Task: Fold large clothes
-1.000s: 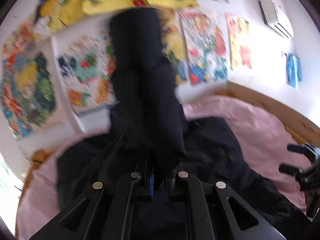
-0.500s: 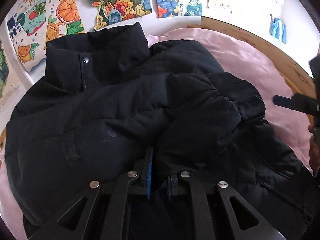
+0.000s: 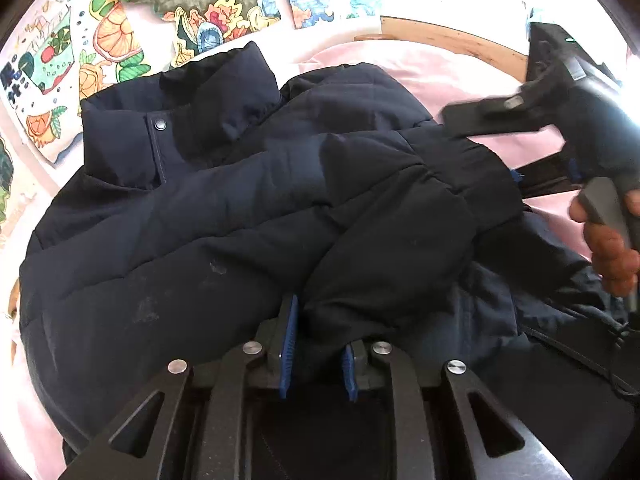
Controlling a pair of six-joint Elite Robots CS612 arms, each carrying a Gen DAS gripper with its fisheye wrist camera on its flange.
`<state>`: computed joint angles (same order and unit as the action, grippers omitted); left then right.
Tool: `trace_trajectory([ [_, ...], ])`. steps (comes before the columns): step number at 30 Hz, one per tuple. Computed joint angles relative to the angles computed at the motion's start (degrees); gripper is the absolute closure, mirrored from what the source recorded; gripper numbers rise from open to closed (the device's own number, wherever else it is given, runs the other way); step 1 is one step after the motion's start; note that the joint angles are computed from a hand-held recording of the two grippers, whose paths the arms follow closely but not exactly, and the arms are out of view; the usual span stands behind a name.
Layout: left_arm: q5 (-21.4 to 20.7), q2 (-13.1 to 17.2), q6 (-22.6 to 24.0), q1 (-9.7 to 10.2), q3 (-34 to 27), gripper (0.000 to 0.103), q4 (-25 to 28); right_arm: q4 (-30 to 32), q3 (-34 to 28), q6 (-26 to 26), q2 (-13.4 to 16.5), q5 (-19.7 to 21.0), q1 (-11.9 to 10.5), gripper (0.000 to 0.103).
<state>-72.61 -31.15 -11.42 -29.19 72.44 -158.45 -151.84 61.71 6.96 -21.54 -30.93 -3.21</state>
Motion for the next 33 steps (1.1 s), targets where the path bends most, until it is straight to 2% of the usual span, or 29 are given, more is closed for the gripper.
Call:
trace_trajectory([
  [2,-3.05,-1.07,-0.32,0.44,1.41,0.077,-0.39,0.87,0.18,-0.96,-0.52,-2.41,0.57,0.03],
  [3,-4.25,-1.43,-0.32,0.64,1.88,0.07,-0.48,1.01,0.21,-1.38,-0.75,-3.63,0.84,0.036],
  [4,-6.49,-2.29,-0.44,0.96,3.05,0.063,-0.83,1.99,-0.14,-2.08,-0.84,-4.56,0.97,0.049],
  [5,-8.01,-3.08,-0.64,1.17,4.27,0.043,-1.56,3.19,-0.4,-2.93,-0.98,-5.25,1.06,0.058],
  [6,-8.7,-3.62,-0.79,1.29,5.27,0.029,-2.59,3.81,-0.52,-3.45,-1.14,-6.11,1.27,0.062],
  [7,-9.43,-4.78,-1.32,1.41,7.46,0.027,-5.33,3.8,-0.23,-3.94,-1.52,-7.56,1.49,0.071],
  [8,-9.63,-5.53,-1.94,1.51,8.74,0.027,-6.72,3.7,0.07,-4.74,-1.93,-8.98,1.69,0.085],
  [11,-8.26,-8.14,-6.4,2.04,12.87,0.027,-10.06,0.18,0.89,-5.9,-3.02,-12.35,1.94,0.098],
  [14,0.04,-9.75,-12.28,2.23,14.69,0.027,-7.7,-5.85,1.85,-7.82,-4.51,-18.1,2.51,0.098],
  [17,6.8,-9.74,-19.56,3.33,14.45,0.026,-4.38,-8.25,1.17,-10.31,-4.95,-21.86,2.97,0.098],
  [20,6.93,-8.63,-26.58,5.56,12.76,0.026,-1.4,-8.05,0.58,-13.75,-4.8,-26.18,3.47,0.098],
  [23,4.25,-6.94,-31.87,7.6,10.57,0.026,1.78,-7.62,-0.36,-16.34,-4.03,-30.86,4.14,0.098],
  [25,3.19,-5.93,-32.47,8.19,9.53,0.021,3.01,-8.45,-1.02,-18.81,-3.36,-33.88,4.71,0.098],
  [27,4.6,-5.12,-32.48,8.07,8.85,0.011,4.09,-10.3,0.48,-20.93,-3.67,-35.96,4.96,0.096],
  [29,5.5,-4.35,-32.3,7.99,8.09,0.007,5.32,-11.51,0.52,-23.36,-3.37,-39.13,5.53,0.092],
  [33,6.22,-2.99,-32.64,8.23,6.09,0.0,8.14,-10.5,-0.41,-24.64,-2.62,-41.74,6.11,0.087],
])
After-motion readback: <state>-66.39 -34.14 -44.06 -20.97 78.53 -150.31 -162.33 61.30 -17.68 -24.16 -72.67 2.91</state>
